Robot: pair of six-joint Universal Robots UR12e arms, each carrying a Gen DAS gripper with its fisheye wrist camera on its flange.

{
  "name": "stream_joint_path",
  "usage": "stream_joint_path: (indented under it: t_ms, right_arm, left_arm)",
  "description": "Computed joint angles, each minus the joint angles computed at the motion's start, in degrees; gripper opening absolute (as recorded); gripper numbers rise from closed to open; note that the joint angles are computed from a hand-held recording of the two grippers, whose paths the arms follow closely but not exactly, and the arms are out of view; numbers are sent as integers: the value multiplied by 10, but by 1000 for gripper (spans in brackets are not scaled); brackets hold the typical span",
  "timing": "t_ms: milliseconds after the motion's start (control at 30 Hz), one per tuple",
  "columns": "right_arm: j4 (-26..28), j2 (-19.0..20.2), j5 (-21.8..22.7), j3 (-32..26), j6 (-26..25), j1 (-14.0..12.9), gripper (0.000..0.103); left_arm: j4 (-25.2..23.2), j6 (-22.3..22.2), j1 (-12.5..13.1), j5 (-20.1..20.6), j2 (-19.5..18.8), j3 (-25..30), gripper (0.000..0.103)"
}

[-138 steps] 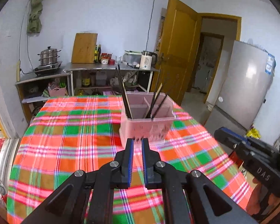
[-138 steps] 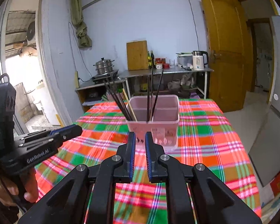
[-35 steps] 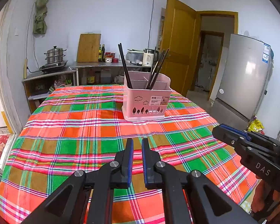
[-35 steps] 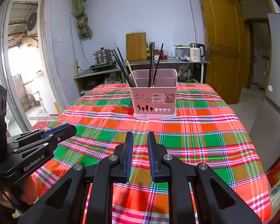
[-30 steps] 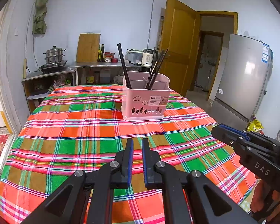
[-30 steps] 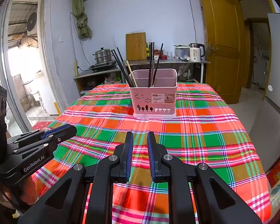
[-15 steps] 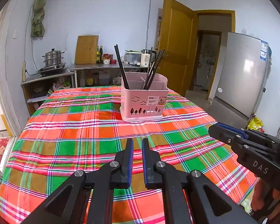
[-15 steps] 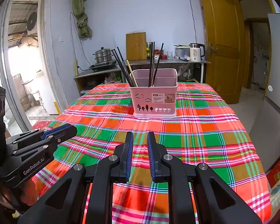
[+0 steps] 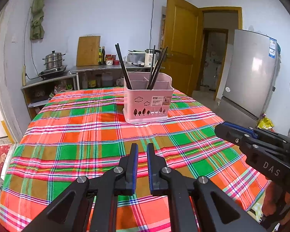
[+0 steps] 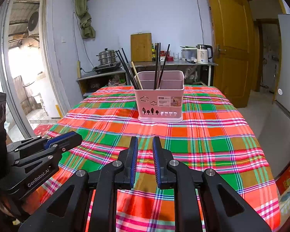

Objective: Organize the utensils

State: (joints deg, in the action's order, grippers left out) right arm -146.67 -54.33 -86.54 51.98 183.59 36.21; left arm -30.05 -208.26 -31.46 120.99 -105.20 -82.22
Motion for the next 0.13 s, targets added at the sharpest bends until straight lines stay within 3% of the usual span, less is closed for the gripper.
stream_joint_path:
  t_ms: [133]
  right_arm:
    - [-1, 0, 0, 0, 0, 0, 16]
  left_arm:
    - [-2, 0, 0, 5, 0, 0, 8]
